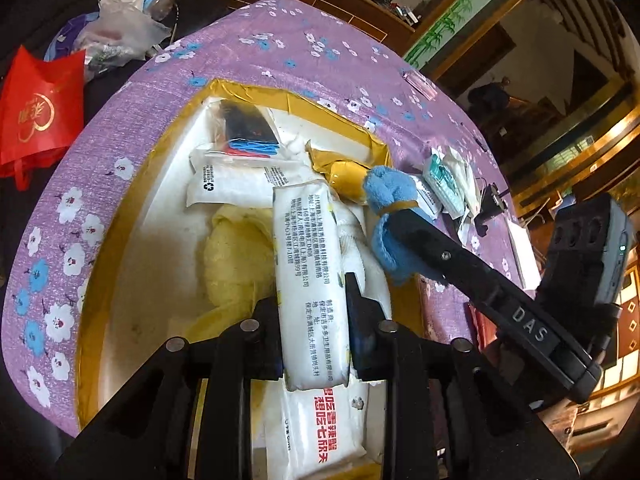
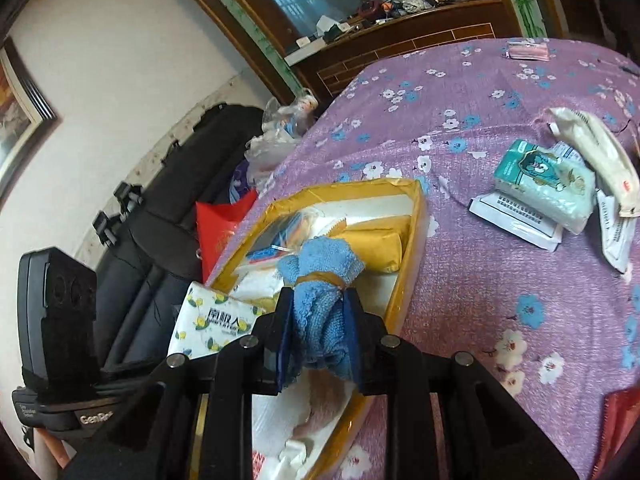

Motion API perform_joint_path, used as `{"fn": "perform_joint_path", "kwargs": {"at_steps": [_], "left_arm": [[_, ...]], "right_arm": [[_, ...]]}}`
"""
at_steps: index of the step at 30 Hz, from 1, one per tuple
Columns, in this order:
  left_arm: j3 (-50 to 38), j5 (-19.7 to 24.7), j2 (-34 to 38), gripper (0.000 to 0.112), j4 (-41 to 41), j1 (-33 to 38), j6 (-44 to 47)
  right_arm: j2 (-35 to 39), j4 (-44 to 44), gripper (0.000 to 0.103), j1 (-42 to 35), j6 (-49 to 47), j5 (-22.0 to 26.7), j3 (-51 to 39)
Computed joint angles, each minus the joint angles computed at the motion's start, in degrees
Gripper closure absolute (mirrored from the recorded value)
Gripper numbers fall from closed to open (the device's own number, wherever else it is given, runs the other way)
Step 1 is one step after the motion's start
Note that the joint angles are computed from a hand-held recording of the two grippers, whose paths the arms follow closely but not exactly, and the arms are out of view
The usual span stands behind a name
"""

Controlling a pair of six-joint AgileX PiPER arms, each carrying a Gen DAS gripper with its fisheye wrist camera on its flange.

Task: Organize soft objects
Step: 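Lower the sock and tissue pack into the foam tray and release both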

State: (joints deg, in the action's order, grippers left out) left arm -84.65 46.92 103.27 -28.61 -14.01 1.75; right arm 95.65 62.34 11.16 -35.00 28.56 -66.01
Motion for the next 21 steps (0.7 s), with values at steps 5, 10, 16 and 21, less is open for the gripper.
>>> {"fn": "perform_joint_path", "kwargs": {"at_steps": [5,10,16,21], "left_arm": [[3.87,-0.73,-2.89,0.057,-4.23,1.23,5.47],[11.21,-4.55,-10.23,0.057,-5.88,2.11,6.17],[14.99,-8.14,-16.79,0.056,-1.67,-4.06,3.34],[13.97,-8.82,-16.11,0.057,-1.45,-12.27,1.66]], "right_arm": [[-1.35,5.85,0.053,-0.35,-4.87,-0.3,2.32],[-5.77,9.96,0.042,-0.8,-8.92,-0.61,5.64],[-15.12,13.41,0.042,-3.91,-17.83,3.87,15.27],[-23.22,13.59,0.042,-9.38,-18.08,6.42,25.23]]}}
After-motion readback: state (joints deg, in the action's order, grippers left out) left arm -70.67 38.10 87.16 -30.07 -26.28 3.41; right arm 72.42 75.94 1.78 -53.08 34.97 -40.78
